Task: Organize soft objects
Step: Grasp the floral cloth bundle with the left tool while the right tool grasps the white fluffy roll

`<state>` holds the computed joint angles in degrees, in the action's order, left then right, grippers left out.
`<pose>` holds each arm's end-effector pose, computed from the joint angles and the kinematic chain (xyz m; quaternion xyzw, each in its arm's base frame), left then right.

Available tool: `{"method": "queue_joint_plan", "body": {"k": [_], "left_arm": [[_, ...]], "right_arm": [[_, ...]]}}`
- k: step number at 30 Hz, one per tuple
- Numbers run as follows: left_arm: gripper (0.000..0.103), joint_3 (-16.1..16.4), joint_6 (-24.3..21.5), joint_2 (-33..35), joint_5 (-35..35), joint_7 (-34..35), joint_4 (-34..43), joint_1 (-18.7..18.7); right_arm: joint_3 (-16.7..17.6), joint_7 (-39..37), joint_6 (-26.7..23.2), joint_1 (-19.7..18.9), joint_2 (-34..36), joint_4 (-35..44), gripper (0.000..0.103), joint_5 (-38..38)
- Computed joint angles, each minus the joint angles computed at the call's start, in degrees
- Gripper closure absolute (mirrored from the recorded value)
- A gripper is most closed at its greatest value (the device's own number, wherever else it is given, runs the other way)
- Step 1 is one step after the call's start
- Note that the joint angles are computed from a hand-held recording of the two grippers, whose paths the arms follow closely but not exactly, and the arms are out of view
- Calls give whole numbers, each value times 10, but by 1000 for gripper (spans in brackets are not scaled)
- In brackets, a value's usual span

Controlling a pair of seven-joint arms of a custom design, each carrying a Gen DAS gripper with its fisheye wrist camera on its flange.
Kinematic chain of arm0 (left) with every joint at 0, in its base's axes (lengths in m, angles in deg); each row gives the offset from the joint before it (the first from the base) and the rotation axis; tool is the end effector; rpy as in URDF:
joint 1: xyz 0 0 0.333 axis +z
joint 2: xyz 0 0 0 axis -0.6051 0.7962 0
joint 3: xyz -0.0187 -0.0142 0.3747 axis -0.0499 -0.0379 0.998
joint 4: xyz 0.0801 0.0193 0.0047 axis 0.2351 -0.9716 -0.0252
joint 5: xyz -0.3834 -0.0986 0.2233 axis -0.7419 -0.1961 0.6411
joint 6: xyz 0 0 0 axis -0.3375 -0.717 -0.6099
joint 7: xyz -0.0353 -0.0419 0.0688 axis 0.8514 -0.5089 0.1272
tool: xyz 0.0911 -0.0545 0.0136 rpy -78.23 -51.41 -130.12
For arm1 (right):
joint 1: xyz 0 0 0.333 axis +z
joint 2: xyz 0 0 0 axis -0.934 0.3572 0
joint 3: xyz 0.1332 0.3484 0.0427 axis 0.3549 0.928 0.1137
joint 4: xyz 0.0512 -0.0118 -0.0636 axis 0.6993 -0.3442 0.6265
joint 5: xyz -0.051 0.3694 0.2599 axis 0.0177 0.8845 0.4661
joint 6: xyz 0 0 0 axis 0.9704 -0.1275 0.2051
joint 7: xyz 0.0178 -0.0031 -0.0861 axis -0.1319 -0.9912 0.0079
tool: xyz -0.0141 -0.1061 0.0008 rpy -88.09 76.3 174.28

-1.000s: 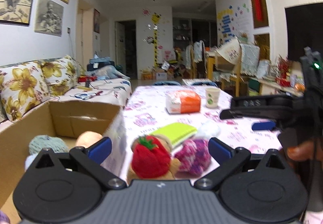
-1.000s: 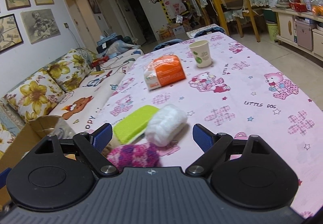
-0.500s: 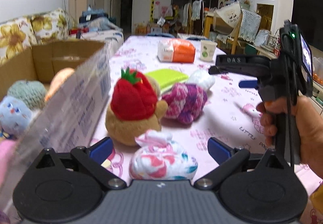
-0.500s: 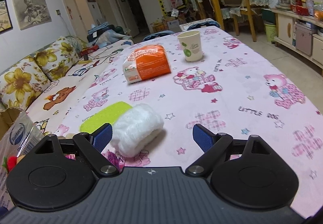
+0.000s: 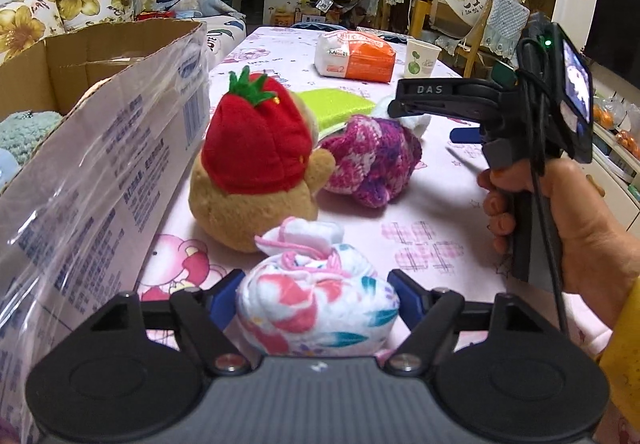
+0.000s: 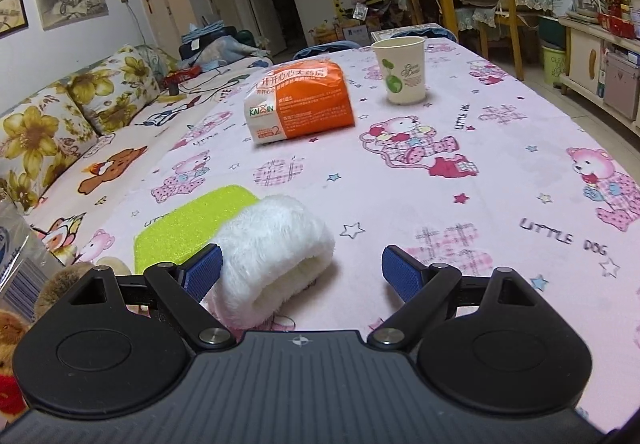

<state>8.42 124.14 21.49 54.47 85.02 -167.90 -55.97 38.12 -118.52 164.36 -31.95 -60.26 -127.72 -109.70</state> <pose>0.5732 -0.3792 0.3837 -0.4536 0.7881 -0.3855 0.1569 0.6197 0.4395 0.3979 -0.3985 0.7696 -0.3467 0.3589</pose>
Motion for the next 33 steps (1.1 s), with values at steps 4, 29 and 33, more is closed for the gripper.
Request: {"method": "queue_joint_plan", "body": {"k": [4,29,33], "left_arm": [[28,-4,5,2,4,3,0,3],[29,-190,7,31,25,18,8,176],[29,-199,26,34,46,8,7,186]], "right_arm": [[-1,0,17,-2,4,5,0,-9],[-10,21,29,2,4,3,56,-26],[-3,39,20,1,-6,-9,64,-26]]}}
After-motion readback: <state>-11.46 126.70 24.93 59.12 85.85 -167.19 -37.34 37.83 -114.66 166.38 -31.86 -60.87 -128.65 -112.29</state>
